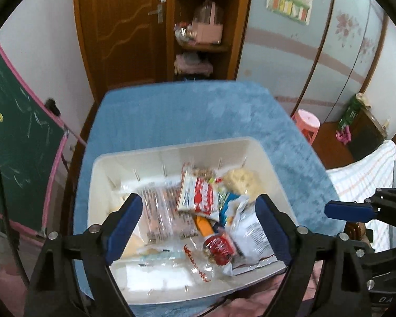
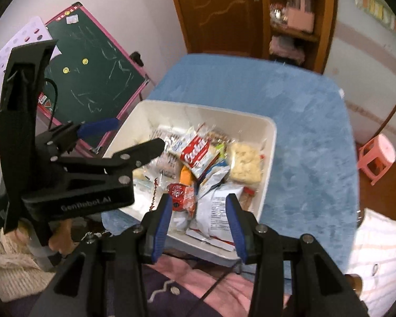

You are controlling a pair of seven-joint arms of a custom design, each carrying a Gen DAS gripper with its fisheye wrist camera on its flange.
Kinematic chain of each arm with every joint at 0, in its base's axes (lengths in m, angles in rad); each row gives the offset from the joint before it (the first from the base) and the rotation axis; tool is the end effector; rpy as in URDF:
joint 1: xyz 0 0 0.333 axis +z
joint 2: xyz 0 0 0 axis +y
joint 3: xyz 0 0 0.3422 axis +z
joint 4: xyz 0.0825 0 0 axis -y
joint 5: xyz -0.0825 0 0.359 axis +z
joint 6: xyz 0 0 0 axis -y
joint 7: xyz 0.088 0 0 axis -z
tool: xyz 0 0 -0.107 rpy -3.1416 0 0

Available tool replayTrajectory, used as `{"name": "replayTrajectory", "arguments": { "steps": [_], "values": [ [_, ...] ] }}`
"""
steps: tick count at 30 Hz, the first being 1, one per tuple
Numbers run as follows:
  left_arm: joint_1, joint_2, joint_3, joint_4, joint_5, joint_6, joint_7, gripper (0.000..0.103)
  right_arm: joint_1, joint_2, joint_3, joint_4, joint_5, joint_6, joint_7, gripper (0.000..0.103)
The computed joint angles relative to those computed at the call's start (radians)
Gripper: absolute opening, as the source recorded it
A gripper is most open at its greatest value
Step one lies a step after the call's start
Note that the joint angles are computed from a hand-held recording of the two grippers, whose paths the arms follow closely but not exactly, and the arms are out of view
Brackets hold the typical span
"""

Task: Organize snacks

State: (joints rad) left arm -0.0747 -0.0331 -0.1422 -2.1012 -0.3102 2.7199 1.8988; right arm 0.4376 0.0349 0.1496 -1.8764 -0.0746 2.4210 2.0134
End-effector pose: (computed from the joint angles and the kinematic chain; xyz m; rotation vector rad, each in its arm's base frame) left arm 0.5492 -0.1106 0.5456 -1.5866 2.1641 -0.8184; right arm 0.4915 0.3251 0.5798 -2.0429 1.6936 -0.2599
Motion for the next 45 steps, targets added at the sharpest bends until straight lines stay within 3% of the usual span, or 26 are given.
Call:
{"name": "replayTrajectory", "arguments": {
  "steps": [3,6,9,12,18,20,23,25,29,38,45],
  "values": [
    [-0.004,-0.034,0.000,-0.008,-0.020,0.020,0.014,0.098,0.003,-0.046,0.002,-0.012,-0.023,0.006,0.018,0.043],
    [-0.010,-0.061,0.001,-0.005,-0.036,0.031,0.028,0.098,0.006,-0.080,0.004,-0.016,-0.023,0.029,0.014,0.047],
    [-0.011,-0.080,-0.001,0.003,-0.021,0.034,0.015,0.099,0.005,-0.100,0.016,-0.007,-0.128,0.032,0.075,0.055],
    [-0.004,-0.091,-0.010,0.015,0.027,0.044,-0.031,0.100,0.006,-0.100,0.022,0.018,-0.207,0.017,0.120,0.056],
    [0.042,-0.088,-0.047,0.049,0.253,0.055,-0.268,0.100,-0.003,-0.088,0.026,0.034,-0.352,0.029,0.239,0.060],
    [0.024,-0.086,-0.034,0.064,0.221,0.033,-0.264,0.102,-0.005,-0.077,0.026,0.045,-0.424,0.011,0.307,0.060],
    [0.065,-0.082,-0.072,0.066,0.432,0.045,-0.471,0.102,-0.007,-0.065,0.016,0.043,-0.465,0.014,0.366,0.060],
    [0.064,-0.075,-0.073,0.073,0.494,0.035,-0.523,0.102,-0.010,-0.058,0.011,0.048,-0.496,0.003,0.407,0.060],
    [0.043,-0.070,-0.059,0.082,0.504,0.019,-0.547,0.102,-0.016,-0.058,0.003,0.046,-0.555,-0.001,0.486,0.060],
    [0.016,-0.038,-0.041,0.128,0.504,-0.060,-0.559,0.102,-0.027,-0.054,-0.004,0.041,-0.538,0.042,0.482,0.060],
    [0.006,-0.029,-0.032,0.134,0.506,-0.064,-0.559,0.102,-0.028,-0.049,-0.007,0.044,-0.539,0.043,0.480,0.060]
  ]
}}
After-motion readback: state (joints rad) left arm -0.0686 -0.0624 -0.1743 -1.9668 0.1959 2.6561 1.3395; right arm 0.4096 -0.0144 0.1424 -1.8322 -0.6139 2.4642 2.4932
